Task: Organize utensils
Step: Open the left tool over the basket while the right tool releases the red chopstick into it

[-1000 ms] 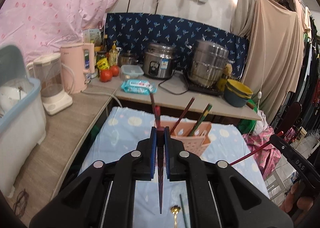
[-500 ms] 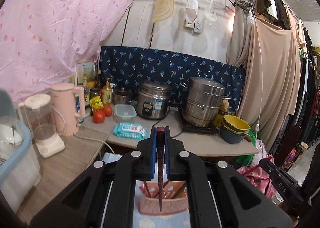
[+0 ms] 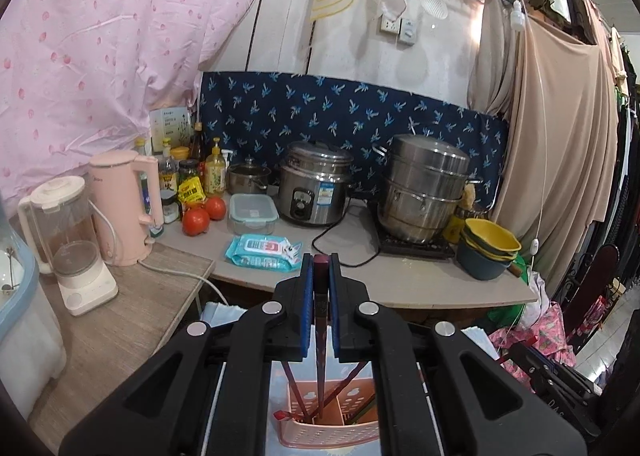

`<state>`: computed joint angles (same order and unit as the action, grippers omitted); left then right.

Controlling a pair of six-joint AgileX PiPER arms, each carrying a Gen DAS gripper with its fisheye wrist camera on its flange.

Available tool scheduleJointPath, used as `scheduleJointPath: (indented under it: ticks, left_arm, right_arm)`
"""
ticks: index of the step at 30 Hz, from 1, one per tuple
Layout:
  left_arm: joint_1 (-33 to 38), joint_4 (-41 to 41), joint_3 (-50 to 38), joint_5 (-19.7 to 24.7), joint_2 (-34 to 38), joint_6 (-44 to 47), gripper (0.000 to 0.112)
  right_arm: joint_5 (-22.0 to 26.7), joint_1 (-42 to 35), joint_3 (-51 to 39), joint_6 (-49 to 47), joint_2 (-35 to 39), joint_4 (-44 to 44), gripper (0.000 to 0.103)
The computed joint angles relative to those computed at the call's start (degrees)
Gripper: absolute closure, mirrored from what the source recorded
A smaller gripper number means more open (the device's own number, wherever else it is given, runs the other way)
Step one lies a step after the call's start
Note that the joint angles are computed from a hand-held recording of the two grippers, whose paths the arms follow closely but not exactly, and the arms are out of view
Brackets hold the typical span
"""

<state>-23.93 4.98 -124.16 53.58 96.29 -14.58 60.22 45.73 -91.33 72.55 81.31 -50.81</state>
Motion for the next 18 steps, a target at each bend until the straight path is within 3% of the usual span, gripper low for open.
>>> scheduleJointPath:
  ticks: [16,17,18]
  left_arm:
    - [1.94,-2.66,9.54,-3.18,-0.87,-0.27,0.105]
    - [1.93,-2.53,9.93,-3.18,-1.02,-0.69,0.1]
    - [2.07,-2.67,9.96,-3.04,-1.02,-0.82,0.087]
  right_arm:
    - [-4.39,-4.07,3.28,-0.6,2.18,4.34,0.096]
    - [-4.37,-4.14,3.36,-0.68,2.25,4.42,0.095]
    - [-4.12,-3.91,3.59,0.08,2.31,3.76,0.094]
